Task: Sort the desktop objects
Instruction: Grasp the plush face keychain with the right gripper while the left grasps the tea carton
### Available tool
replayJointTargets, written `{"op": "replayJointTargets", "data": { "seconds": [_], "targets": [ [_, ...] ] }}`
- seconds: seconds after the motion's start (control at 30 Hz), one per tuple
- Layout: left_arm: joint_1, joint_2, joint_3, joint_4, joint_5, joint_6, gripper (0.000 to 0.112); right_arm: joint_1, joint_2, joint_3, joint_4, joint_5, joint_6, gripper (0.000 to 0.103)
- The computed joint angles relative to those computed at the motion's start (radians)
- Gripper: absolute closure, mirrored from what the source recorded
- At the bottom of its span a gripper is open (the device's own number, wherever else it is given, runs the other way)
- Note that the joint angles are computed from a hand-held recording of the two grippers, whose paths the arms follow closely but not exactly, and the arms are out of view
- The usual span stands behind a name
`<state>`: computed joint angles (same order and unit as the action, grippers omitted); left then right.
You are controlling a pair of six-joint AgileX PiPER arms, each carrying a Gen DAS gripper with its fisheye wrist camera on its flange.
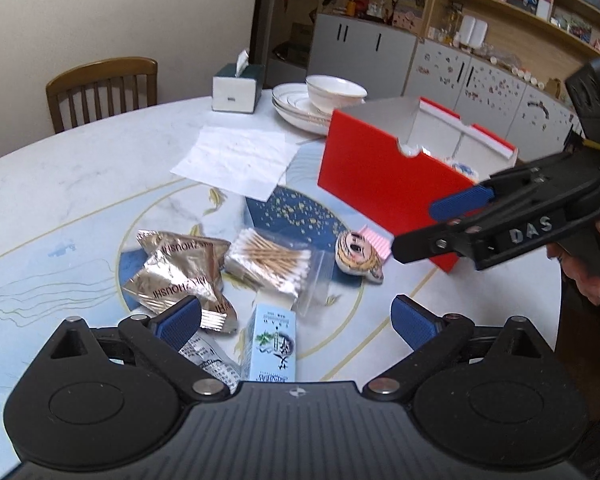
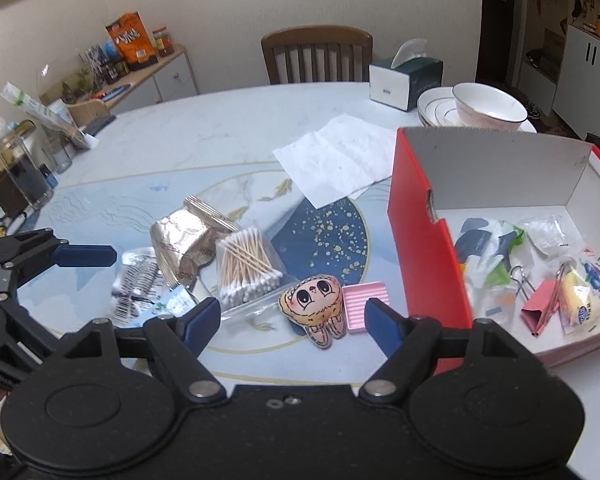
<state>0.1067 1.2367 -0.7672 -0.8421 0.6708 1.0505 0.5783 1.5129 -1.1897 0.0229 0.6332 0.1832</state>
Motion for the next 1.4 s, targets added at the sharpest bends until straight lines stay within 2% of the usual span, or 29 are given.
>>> {"op": "replayJointTargets", "data": {
  "seconds": [0.37, 0.6, 0.97, 1.1, 1.23, 1.33, 1.4],
  "targets": [
    [-0.064, 0.058, 0.015, 0.022, -0.064, 0.047, 0.011, 0.029, 0.125, -0.053, -0.095, -0.016, 0.067, 0.024],
    [-0.095, 0.094, 0.017, 0.074, -0.127, 0.004, 0.011, 0.024, 0.186, -0.085, -0.089, -0.007, 0.012, 0.024],
    [-0.107, 0.121, 0.005, 0.106, -0.15, -0.036, 0.012, -0.002, 0.235, -0.121, -0.032, 0.0, -0.076, 0.028],
    [-0.107, 0.133, -0.004, 0.123, -0.145, -0.058, 0.017, -0.008, 0.246, -0.132, -0.02, 0.005, -0.099, 0.034],
    [-0.11, 0.145, -0.014, 0.157, -0.139, -0.097, 0.032, -0.016, 0.258, -0.144, 0.002, 0.017, -0.13, 0.04],
    [-0.11, 0.145, -0.015, 0.173, -0.144, -0.118, 0.034, -0.019, 0.262, -0.148, 0.007, 0.02, -0.139, 0.041],
    [-0.11, 0.149, -0.02, 0.185, -0.137, -0.131, 0.042, -0.02, 0.264, -0.15, 0.008, 0.022, -0.141, 0.043]
  ]
}}
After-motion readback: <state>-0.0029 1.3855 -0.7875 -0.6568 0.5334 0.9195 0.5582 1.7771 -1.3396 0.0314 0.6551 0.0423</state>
